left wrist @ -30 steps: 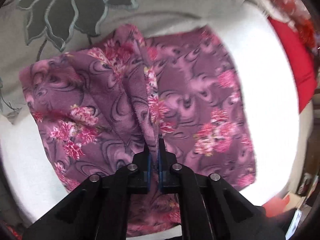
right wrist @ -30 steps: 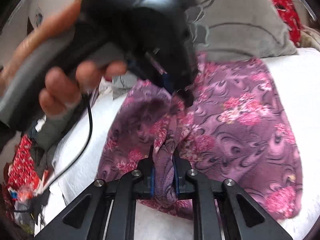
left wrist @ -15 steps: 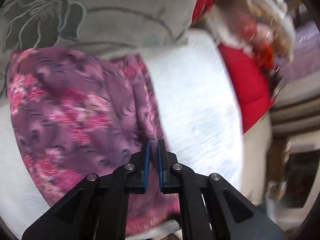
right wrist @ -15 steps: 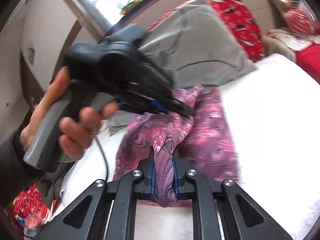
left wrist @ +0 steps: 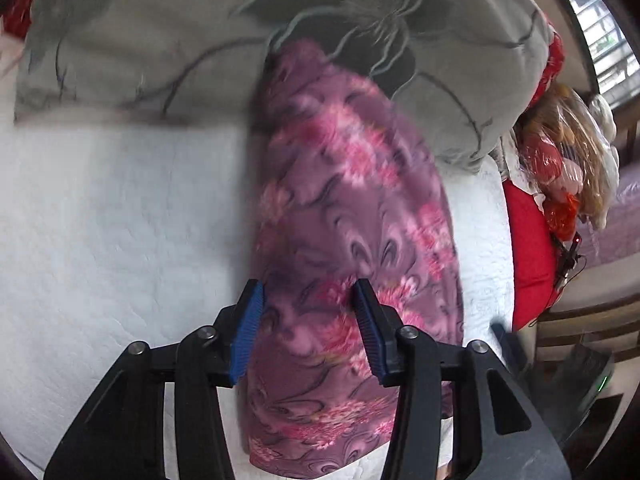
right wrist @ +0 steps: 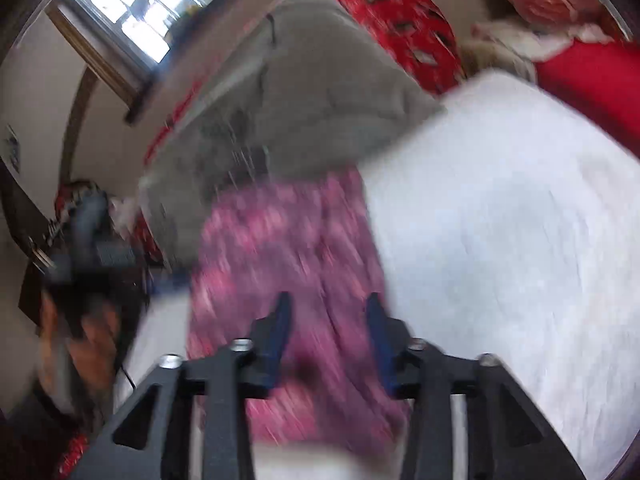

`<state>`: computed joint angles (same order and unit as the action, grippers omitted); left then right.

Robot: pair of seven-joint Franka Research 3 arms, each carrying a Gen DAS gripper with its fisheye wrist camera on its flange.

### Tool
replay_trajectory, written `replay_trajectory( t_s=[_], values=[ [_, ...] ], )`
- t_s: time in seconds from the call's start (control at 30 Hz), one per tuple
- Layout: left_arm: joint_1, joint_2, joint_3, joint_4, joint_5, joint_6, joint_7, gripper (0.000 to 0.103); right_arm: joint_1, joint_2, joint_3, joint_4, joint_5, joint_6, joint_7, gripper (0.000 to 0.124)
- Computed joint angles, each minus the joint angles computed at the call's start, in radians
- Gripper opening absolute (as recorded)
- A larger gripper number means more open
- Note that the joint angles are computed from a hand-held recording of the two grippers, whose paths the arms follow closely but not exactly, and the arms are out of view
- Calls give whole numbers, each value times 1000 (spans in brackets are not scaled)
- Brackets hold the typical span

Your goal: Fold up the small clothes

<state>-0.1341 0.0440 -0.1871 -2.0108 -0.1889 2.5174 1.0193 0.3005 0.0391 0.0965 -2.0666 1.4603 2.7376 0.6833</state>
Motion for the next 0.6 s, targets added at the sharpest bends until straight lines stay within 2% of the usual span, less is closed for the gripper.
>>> replay_trajectory(
  t_s=[0.07,0.13,0.17,0.2,0.23,0.27,0.3,0.37,0.4,0.47,0.53,0.57,0.6],
  values=[
    [-4,-10,-3,-23,13,22,-5,45,-8,95,-4,120,-94,-73,97,51],
    [-5,-37,-2,-58,-12,45,22,46,-8,217,0,259,-269,-125,287,51],
    [-4,-42,1,-61,-36,47,45,46,7,282,-11,329,-396,-138,429,51],
    [-4,-53,4,-68,-63,49,67,46,12,320,-15,365,-453,-155,504,51],
    [1,-87,13,-93,-90,48,92,45,-14,342,11,390,-440,-186,514,47],
    [-1,-103,19,-112,-115,70,111,45,-36,343,38,391,-386,-182,464,17],
    [-4,-114,26,-129,-140,101,132,45,-63,337,72,392,-332,-163,385,8],
    [-8,-128,31,-154,-140,147,127,46,-85,298,114,370,-238,-79,207,8],
    [-11,-102,28,-135,-118,160,104,46,-81,293,116,377,-232,-49,168,8],
    [-11,-64,22,-113,-66,155,59,46,-37,305,77,399,-376,11,253,8],
    [-12,-21,15,-92,-34,129,40,51,7,358,23,453,-582,3,419,8],
    [-13,-3,11,-83,-6,116,25,51,62,390,-45,485,-708,-22,529,8],
    [-15,7,8,-78,31,109,6,54,81,432,-82,532,-854,-102,643,8]
  ],
)
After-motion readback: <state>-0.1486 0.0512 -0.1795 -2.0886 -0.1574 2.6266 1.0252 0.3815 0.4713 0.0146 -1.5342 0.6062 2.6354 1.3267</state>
